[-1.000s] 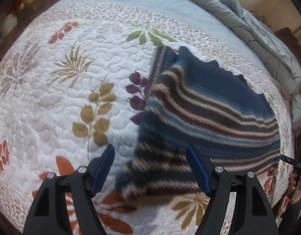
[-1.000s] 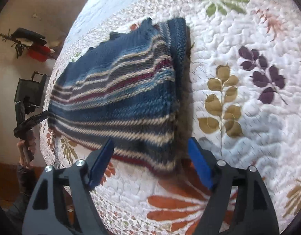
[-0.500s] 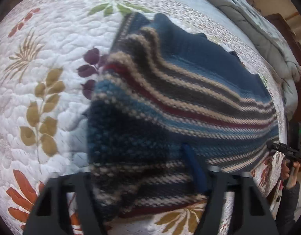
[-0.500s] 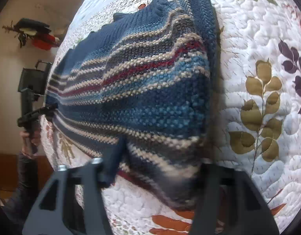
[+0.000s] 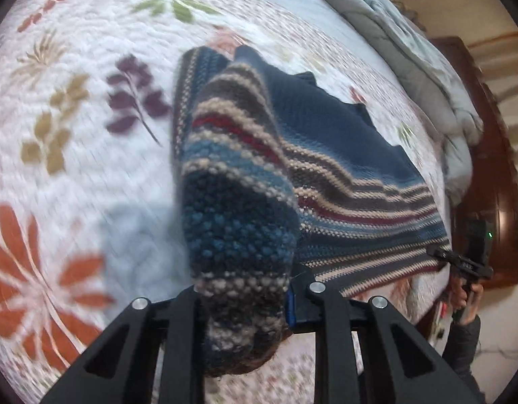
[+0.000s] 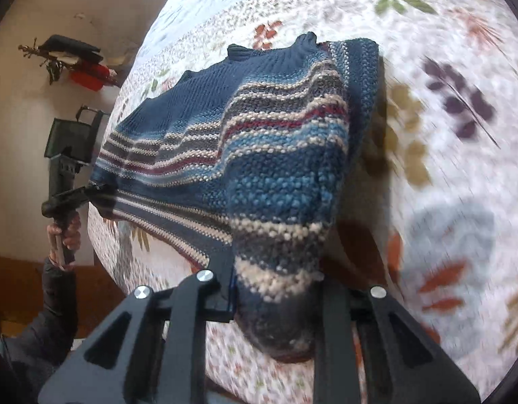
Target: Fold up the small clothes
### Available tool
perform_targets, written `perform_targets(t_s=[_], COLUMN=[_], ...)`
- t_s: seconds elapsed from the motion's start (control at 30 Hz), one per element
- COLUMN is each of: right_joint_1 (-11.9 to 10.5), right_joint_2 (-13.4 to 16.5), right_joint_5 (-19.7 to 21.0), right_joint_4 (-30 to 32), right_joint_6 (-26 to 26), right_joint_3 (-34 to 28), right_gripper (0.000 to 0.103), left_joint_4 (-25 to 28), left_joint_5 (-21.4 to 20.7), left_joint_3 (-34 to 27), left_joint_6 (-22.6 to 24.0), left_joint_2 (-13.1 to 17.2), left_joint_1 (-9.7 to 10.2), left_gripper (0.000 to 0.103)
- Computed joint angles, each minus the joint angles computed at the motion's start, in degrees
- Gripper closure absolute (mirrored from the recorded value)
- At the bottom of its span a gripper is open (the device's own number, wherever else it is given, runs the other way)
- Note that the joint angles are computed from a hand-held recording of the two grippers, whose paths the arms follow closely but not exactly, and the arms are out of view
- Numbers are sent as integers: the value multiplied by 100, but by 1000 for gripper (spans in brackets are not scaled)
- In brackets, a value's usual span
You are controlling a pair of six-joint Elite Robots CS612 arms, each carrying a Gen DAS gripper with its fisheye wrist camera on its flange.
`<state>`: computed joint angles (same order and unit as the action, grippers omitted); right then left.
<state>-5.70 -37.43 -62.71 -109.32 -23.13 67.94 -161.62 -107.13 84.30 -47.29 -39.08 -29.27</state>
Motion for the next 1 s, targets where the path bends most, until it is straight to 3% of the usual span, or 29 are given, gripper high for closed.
perform_targets(t_s=[0.23, 0.33, 0.43, 0.57, 0.7, 0.8, 0.9, 1.0], right_joint_1=[-287, -338, -282, -174, -197, -223, -195, -105], right_joint_2=[-662, -850, -852, -768, -928, -1041, -985, -755], right_joint_5=[-405, -601, -891, -1245, -1346, -1327, -1166, -918], right_joint_4=[-114, -300, -737, -1263, -1887, -2318, -2439, -2222], right_joint_6=[-202, -274, -229, 3, 188, 227, 164, 125], right_joint_3=[1020, 1387, 1606, 1715, 1901, 1930, 1714, 1279], right_gripper=[84, 83, 76, 50, 42, 39, 39, 39], left_joint_4=[-198, -2, 467, 707, 520, 491, 723, 392], left_joint_5=[59, 407, 919, 1214, 1238, 1719, 2577, 2403], left_joint_3=[605, 734, 615, 498, 749, 911, 869, 695], left_joint_6=[-20, 123, 281, 181, -23, -36, 13, 88], left_joint_2=[-324, -407, -335, -220, -424, -653, -818, -766], left_joint_1=[-474, -683, -817, -861, -789, -769, -795, -670], left_gripper=[80, 80, 74, 54, 48, 46, 46, 46])
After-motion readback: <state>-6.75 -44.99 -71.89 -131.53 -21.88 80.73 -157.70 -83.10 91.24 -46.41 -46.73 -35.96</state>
